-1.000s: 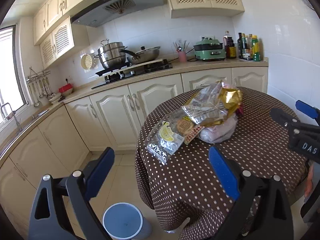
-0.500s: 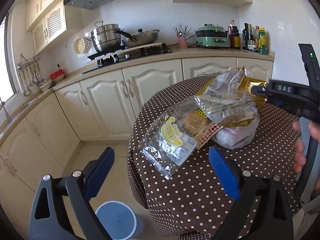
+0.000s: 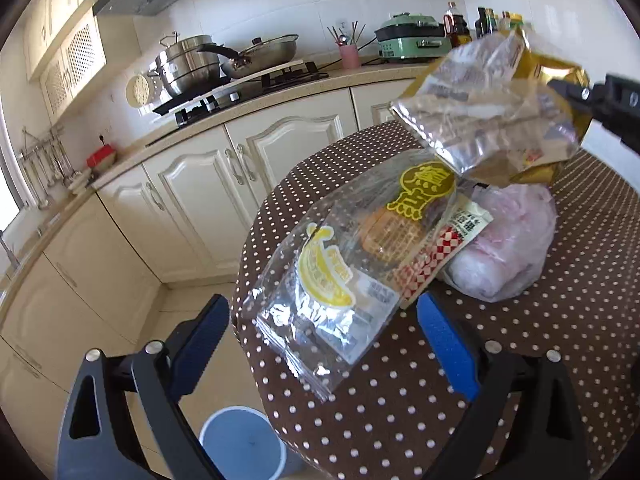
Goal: Collect trash
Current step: 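Grasp the clear snack bag with the left tool while the right tool grasps the gold chip bag, then carry both bags over the blue bin and open both tools to drop them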
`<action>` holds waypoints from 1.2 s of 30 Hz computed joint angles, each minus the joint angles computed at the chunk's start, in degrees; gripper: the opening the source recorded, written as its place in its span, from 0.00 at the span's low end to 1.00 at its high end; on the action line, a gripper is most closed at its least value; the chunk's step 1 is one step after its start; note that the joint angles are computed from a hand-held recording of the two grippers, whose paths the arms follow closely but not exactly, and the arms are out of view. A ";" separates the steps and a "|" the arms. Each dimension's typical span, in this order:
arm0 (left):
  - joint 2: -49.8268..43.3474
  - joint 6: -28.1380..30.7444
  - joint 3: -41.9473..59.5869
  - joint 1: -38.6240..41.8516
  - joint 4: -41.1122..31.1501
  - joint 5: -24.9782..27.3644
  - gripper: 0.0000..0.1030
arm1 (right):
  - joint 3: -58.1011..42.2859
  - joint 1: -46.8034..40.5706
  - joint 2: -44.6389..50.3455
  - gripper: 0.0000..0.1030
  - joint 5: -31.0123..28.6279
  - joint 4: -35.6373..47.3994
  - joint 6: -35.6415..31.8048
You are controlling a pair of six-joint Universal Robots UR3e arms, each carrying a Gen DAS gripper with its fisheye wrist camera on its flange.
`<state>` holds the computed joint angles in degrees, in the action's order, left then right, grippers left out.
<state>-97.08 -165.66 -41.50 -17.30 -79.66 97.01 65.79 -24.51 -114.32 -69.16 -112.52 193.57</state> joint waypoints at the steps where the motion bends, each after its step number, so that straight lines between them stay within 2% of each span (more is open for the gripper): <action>1: -1.26 0.27 0.55 -1.66 1.17 2.85 0.90 | 0.05 0.79 0.37 0.09 -0.69 -0.69 0.07; 5: -4.81 1.56 3.24 -4.71 2.12 6.79 0.90 | 0.90 3.20 1.11 0.09 -3.08 -2.54 0.59; 7: -6.23 1.82 3.87 -5.85 2.87 8.77 0.85 | 1.26 3.86 1.20 0.09 -3.88 -2.95 0.40; 9: -8.38 1.61 6.99 -6.23 0.93 9.58 0.63 | 1.71 3.87 1.13 0.09 -3.87 -3.36 0.10; 11: -10.61 0.79 11.88 -5.03 -3.58 6.92 0.56 | 1.96 4.04 1.10 0.09 -4.34 -3.73 -0.18; 13: -11.23 0.51 12.53 -4.87 -3.66 7.00 0.50 | 2.81 3.66 0.39 0.09 -4.16 -4.28 -0.45; 14: -12.11 0.22 14.11 -4.58 -4.44 6.64 0.35 | 2.88 5.33 0.64 0.09 -6.06 -5.17 0.06; 15: -12.53 -0.40 15.45 -3.82 -5.72 5.21 0.17 | 3.08 5.83 0.43 0.09 -7.02 -5.67 0.09; 16: -13.36 -1.52 18.40 -2.35 -8.57 2.48 0.12 | 3.21 6.62 0.26 0.09 -8.36 -6.31 0.22; 18: -11.72 -3.52 18.08 0.27 -9.70 -2.14 0.05 | 3.76 7.81 -0.39 0.09 -10.14 -7.40 0.65; 21: -6.15 -6.20 12.04 3.84 -6.83 -7.50 0.02 | 2.53 9.89 -0.26 0.08 -12.73 -7.93 0.76; 24: -1.05 -8.37 8.63 8.99 -7.15 -14.67 0.02 | -0.72 16.57 2.22 0.08 -19.27 -8.44 1.20; 29: 9.89 -8.93 0.18 20.65 -8.58 -26.01 0.01 | -9.06 33.81 10.73 0.08 -33.17 -9.73 2.44; 32: 18.06 -4.81 -4.83 32.83 -12.58 -34.40 0.01 | -16.13 44.58 17.90 0.08 -41.30 -9.88 2.68; 34: 23.03 0.85 -5.61 44.83 -20.35 -41.50 0.01 | -23.49 51.21 24.54 0.08 -45.85 -8.70 2.68; 36: 25.89 8.34 -3.35 56.83 -31.19 -46.95 0.01 | -31.89 56.15 31.61 0.08 -49.26 -6.48 2.65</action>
<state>-71.19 -157.32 -44.86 39.52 -110.85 50.06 33.89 31.64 -82.71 -118.42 -118.99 196.22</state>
